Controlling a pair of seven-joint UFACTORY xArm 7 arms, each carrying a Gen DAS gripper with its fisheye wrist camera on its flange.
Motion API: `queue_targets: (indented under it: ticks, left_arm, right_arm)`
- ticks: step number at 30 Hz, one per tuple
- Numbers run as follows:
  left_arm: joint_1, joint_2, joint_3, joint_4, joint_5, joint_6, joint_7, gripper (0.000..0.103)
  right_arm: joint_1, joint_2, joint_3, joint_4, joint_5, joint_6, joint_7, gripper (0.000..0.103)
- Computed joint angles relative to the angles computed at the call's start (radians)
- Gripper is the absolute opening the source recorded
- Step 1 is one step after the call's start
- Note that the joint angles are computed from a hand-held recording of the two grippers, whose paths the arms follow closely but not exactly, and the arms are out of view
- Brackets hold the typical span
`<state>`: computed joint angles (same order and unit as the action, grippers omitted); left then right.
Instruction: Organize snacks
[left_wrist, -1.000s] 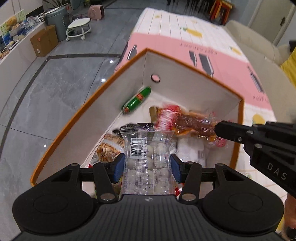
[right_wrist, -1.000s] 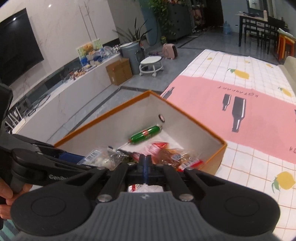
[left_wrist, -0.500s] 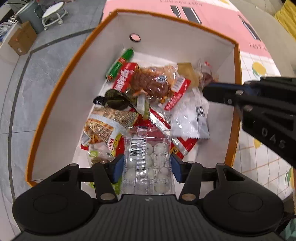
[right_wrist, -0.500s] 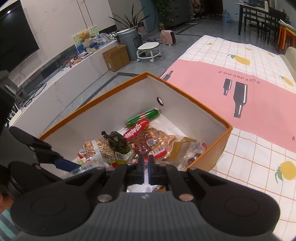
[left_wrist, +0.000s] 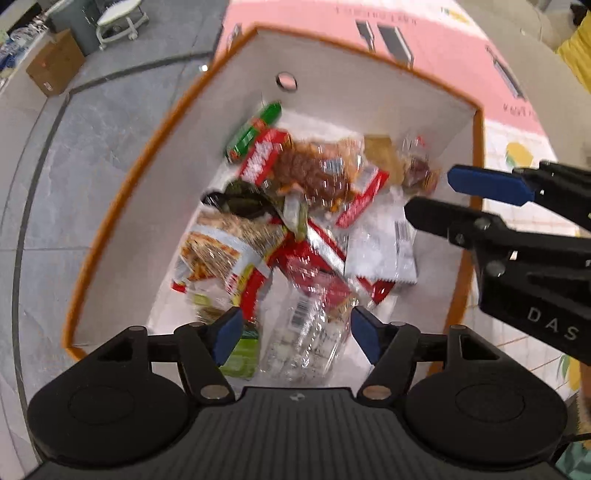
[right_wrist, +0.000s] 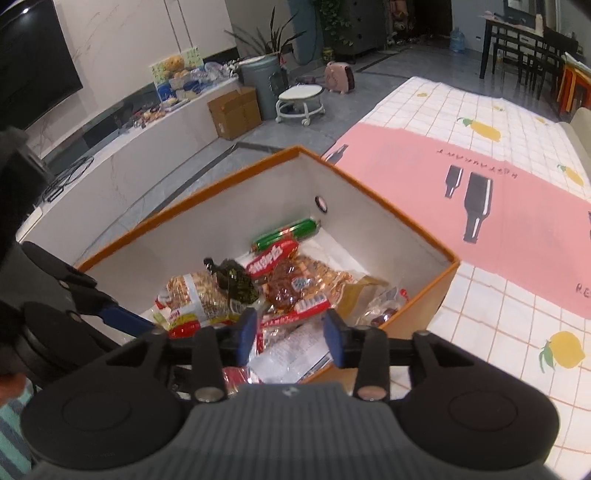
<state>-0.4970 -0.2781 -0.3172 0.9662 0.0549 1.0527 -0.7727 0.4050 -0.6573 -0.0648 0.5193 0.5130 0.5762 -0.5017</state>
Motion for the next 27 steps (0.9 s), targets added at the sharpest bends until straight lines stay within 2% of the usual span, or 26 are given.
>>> queue_targets:
  ticks: [2,5,7,10,13,15,19,22,27]
  left_arm:
    - [0.005,-0.031,-0.003,0.01,0.021,0.009,-0.006,0.078]
    - [0.021,-0.072,-0.016,0.05,0.073,0.048,-0.016,0.078]
    - [0.038,-0.093,-0.032,0.091,0.121,0.083,-0.024,0.078]
    - [0.061,-0.121,-0.064,0.154,0.198,0.135,-0.033,0.078]
    - [0.082,-0.154,-0.108,0.187,0.277,0.164,-0.052,0.078]
    - [0.094,-0.181,-0.144,0.194,0.33,0.171,-0.075,0.078]
    - [0.119,-0.251,-0.23,0.172,0.428,0.17,-0.134,0.078]
    - [0.155,-0.293,-0.325,0.161,0.498,0.187,-0.205,0.078]
    - [0.201,-0.372,-0.439,0.124,0.533,0.149,-0.341,0.078]
  right_arm:
    - [0.0,-0.017,-0.003,0.0,0.007,-0.011,0.003,0.05]
    - [0.003,-0.051,-0.014,0.003,0.02,-0.033,0.01,0.063]
    - [0.006,-0.078,-0.021,0.009,0.021,-0.043,0.014,0.064]
    - [0.003,-0.123,-0.022,0.021,0.009,-0.047,0.032,0.073]
    - [0.003,-0.179,-0.022,0.026,-0.01,-0.034,0.05,0.075]
    - [-0.004,-0.226,-0.015,0.025,-0.031,-0.012,0.067,0.082]
    - [-0.018,-0.351,-0.008,-0.009,-0.077,0.027,0.086,0.085]
    - [-0.041,-0.455,0.007,-0.044,-0.122,0.058,0.109,0.087]
    - [-0.074,-0.628,0.021,-0.097,-0.177,0.128,0.16,0.093]
